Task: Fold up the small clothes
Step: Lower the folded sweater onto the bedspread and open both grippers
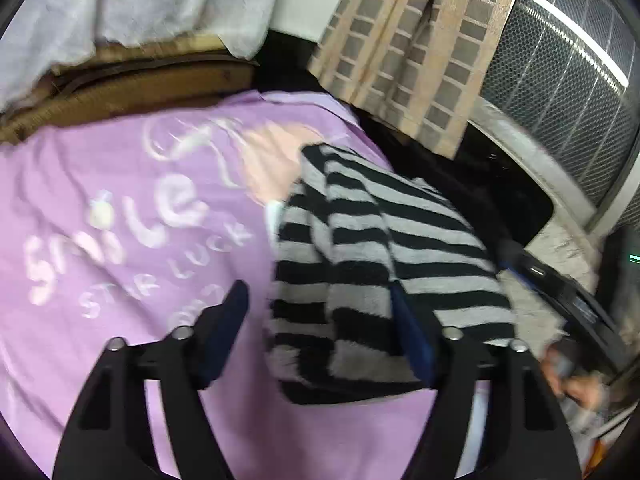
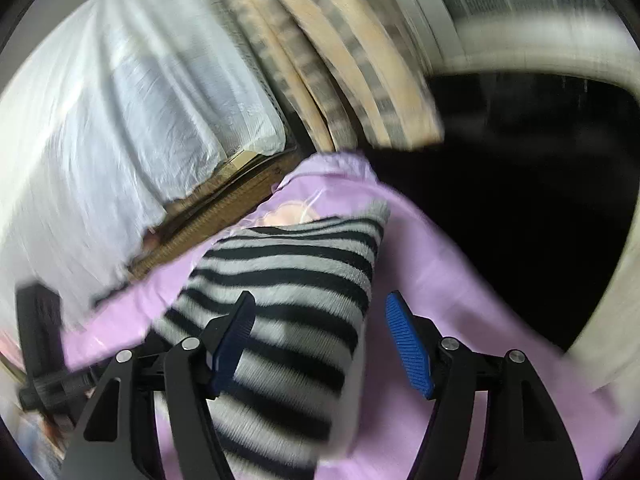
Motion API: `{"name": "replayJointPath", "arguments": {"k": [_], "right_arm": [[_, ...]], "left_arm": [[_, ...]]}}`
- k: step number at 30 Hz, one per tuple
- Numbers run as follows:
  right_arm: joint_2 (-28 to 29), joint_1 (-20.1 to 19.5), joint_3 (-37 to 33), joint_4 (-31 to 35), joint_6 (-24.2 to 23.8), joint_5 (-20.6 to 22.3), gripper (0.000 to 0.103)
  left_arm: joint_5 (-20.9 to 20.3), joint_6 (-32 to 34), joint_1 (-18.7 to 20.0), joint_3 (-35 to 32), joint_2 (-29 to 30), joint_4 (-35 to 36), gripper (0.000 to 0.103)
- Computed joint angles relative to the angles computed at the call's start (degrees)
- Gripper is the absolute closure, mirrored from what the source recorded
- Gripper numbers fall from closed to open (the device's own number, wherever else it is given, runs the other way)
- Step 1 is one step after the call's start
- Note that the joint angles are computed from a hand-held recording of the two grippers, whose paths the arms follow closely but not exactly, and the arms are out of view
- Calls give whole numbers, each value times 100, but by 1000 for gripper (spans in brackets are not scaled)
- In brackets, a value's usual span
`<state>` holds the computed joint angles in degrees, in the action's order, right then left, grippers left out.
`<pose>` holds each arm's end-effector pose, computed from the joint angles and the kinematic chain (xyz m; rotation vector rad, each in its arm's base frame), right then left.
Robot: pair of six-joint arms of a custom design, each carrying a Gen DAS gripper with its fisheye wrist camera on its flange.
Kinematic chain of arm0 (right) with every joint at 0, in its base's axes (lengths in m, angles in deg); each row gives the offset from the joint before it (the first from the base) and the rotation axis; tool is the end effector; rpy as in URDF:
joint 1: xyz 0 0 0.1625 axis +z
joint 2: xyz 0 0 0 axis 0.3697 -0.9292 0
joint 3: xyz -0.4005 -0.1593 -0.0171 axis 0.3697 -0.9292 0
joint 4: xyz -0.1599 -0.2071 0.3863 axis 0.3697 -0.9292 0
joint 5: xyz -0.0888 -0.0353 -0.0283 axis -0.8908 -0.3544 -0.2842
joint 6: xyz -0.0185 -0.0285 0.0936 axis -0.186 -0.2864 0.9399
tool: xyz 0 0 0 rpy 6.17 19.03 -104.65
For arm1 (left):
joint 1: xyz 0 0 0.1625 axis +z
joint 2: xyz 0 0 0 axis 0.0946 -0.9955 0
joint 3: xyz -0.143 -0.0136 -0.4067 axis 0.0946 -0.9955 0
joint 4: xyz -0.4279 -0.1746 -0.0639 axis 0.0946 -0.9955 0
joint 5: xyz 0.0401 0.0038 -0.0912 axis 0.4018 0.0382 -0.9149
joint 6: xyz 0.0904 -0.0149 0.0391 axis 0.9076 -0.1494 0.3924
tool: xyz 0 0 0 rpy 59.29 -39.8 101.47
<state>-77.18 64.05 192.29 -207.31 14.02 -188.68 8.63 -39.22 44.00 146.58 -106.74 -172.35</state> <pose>0.0631 -0.4878 0.2846 0.0935 -2.0963 1.4699 -0.3715 -0.6968 0.0292 0.8706 2.6920 -0.6324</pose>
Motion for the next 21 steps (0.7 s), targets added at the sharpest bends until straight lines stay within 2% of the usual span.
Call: {"name": "replayJointPath", "arguments": {"k": [1,3,5,7,9,12,14,21], "right_arm": [[237,186,-39,-266,-301,-493,35],[734,319,-183,-699,-697,-1238,35],[861,227,-157,-947,-626,-1292,35],[707,87,-31,-816,-276,-1048,33],[680,87,-31,-784,-122,-1019,33],[982,405,-111,-1419,-561,-1522,33],[1103,549,-93,-1797,-746,-1684,33],[1207,904,162,-2145,-530,-2137,33]], "left_arm": [[238,86,-35,38,37,-29,26],[494,78,-49,71,132,-33,20],[598,106,-40,164,168,-234,12],[582,132,-31,234,157,-353,11],[644,140,-69,316,113,-421,11],[943,343,-211,583,3,-817,12],[1013,435,-272,740,-88,-960,12],[1203,508,-407,1270,-416,-1249,12]]}}
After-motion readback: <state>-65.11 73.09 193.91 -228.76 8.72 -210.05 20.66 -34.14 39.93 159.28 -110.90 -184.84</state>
